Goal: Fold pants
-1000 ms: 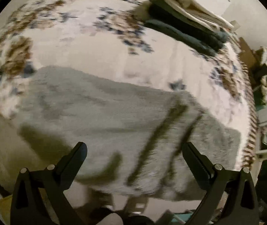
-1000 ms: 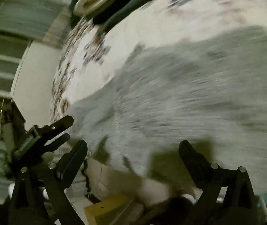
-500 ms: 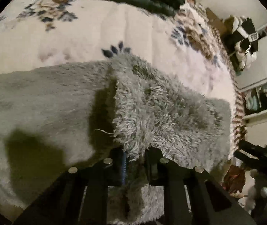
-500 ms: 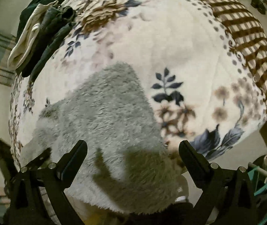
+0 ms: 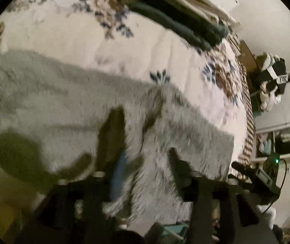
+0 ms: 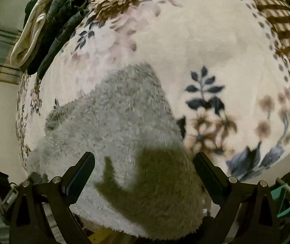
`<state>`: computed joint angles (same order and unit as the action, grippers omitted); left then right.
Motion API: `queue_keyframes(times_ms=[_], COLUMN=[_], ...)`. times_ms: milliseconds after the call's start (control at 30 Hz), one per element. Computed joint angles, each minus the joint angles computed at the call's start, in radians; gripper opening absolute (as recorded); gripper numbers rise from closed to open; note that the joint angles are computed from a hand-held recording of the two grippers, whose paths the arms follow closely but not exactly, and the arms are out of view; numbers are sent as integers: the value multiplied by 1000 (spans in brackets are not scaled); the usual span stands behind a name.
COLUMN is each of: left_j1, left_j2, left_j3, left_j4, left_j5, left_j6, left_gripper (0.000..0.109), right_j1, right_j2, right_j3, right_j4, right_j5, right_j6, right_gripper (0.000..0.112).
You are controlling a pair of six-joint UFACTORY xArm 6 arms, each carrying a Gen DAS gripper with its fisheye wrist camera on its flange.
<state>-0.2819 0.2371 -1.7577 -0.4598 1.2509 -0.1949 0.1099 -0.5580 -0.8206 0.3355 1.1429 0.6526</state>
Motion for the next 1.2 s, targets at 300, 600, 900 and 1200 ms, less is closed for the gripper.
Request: queue_keyframes(times_ms=[300, 600, 900, 1200], left_j1=[-54, -55, 17, 50], left_j2=[304, 127, 106, 51], left_j3=[-382, -137, -138, 36], left_j4=[38, -4, -35, -200], left_j5=[175, -16, 64, -30], left_j6=[-31, 95, -38, -4], left_gripper=[53, 7, 8, 78], right_j1=[7, 18, 16, 24], right_j2=[60, 50, 48, 98], right_j3=[-46, -24, -24, -77], right_j4=[-3, 1, -2, -4], right_j5=[-17, -7, 19, 53], right_j6=[-7, -5, -15, -78], right_gripper=[100, 100, 100, 100])
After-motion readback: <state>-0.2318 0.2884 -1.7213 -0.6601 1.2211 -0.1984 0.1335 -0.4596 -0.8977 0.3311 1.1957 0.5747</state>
